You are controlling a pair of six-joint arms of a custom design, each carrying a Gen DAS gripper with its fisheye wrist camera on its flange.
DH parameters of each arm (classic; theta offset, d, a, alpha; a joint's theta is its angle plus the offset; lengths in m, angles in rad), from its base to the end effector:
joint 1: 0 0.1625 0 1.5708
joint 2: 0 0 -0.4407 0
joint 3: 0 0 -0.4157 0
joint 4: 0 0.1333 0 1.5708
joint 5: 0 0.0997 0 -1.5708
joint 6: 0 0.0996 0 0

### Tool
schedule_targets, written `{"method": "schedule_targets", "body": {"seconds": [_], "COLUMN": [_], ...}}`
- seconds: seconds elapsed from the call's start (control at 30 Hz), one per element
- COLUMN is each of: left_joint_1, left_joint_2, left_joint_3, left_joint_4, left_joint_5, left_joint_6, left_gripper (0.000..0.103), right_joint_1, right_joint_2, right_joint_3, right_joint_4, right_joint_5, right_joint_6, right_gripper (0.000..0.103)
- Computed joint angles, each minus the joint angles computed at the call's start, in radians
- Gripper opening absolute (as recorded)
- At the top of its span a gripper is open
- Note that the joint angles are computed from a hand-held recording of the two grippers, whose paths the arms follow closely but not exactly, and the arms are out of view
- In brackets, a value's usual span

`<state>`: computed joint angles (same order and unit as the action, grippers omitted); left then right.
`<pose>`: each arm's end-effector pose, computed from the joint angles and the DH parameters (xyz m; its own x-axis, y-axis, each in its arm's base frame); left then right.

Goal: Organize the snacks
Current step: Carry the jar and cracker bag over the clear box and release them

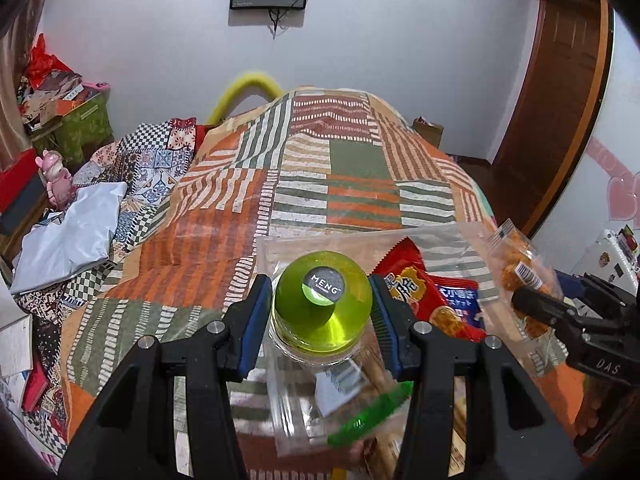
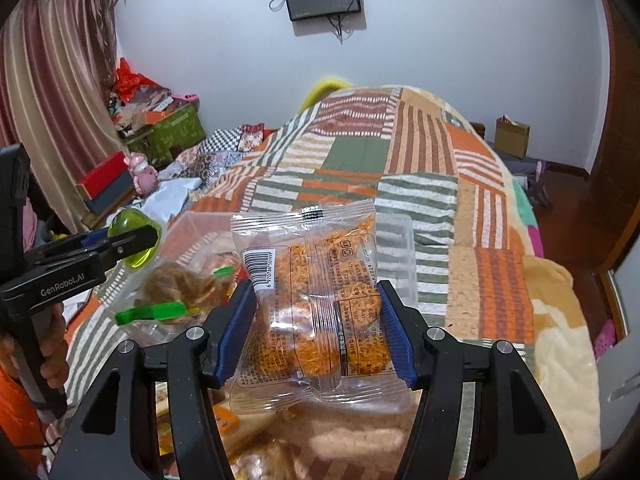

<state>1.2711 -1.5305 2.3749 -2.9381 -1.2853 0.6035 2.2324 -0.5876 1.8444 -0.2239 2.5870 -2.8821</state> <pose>0.0278 -0.4565 0.2591 -0.6438 0.5924 -0.4843 0.7544 0.5970 -0.2727 0.3065 -0.3145 -0.0847 -0.7956 0.1933 0.5742 -0.3347 0.6497 -0.6825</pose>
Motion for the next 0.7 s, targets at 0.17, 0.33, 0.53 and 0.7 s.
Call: {"method": "schedule_targets", "body": {"seconds": [0.17,0.33,0.53,0.7], "left_joint_1": [0.003,0.013,0.006,0.003], "left_joint_2": [0.057,0.094,0.120,0.115], "left_joint_3": [-0.018,-0.037,-0.037,-0.026], "left_joint_4": [-0.029,-0.033,-0.031,-0.041], "left_joint_5": [0.022,0.032,0.059,0.056], "left_joint_6": [0.005,0.011,0.014,0.020], "left_gripper": [0.048,0.048,0.048,0.045], "right_joint_1": [-0.037,-0.051,-0.070,-0.069], "right_joint_2": [0.010,0.018,0.028,0.048], "right_joint_3": [-0.007,-0.012,-0.023,-0.043], "right_joint_4": [0.008,0.007,0.022,0.051], "right_joint_5": [-0.032,-0.052,-0.066,-0.050], "right_joint_6": [-0.004,-0.013,-0.010,-0.002], "right_gripper": [0.057,0.057,0.057,0.058]}}
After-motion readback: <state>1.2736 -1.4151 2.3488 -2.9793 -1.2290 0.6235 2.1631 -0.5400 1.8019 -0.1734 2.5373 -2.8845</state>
